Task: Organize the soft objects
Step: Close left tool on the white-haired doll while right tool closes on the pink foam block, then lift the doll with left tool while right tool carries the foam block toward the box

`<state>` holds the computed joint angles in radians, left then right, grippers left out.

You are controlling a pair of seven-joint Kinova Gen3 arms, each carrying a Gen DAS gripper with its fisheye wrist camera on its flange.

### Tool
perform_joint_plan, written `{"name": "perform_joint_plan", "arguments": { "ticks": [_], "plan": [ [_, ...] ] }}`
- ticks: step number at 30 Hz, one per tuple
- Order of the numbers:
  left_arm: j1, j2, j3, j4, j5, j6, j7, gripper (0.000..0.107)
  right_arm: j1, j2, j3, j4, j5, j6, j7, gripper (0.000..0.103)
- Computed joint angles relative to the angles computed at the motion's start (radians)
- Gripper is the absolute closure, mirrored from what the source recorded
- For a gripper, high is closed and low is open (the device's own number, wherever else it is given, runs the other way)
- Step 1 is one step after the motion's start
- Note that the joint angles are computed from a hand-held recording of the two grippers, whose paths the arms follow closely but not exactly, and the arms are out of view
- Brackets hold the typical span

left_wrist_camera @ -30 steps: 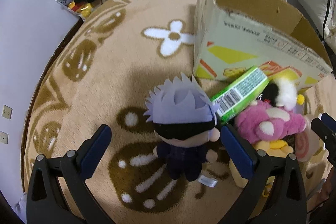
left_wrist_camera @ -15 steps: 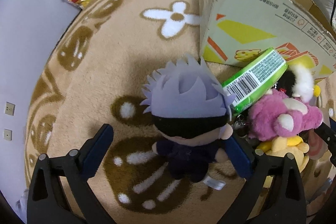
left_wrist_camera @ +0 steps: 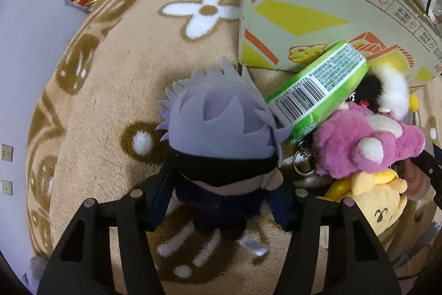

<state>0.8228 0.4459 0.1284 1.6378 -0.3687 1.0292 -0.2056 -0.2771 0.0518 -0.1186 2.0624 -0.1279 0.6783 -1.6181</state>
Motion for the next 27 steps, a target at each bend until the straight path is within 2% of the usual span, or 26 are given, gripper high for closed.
{"name": "perform_joint_plan", "arguments": {
  "ticks": [9,17,21,27],
  "plan": [
    [0.033,-0.036,0.006,0.025,-0.035,0.009,0.072,0.058,-0.017,-0.046,-0.007,0.025,0.041,-0.022,-0.057,0.061],
    [0.078,-0.055,0.016,0.023,-0.085,0.051,0.151,0.06,-0.016,-0.125,-0.016,0.053,0.061,-0.062,-0.095,0.062],
    [0.128,-0.069,0.023,0.01,-0.148,0.102,0.229,0.06,-0.025,-0.185,-0.026,0.079,0.076,-0.106,-0.106,0.062],
    [0.228,-0.085,0.041,-0.021,-0.306,0.225,0.363,0.06,-0.026,-0.265,-0.028,0.123,0.064,-0.189,-0.097,0.062]
  ]
}}
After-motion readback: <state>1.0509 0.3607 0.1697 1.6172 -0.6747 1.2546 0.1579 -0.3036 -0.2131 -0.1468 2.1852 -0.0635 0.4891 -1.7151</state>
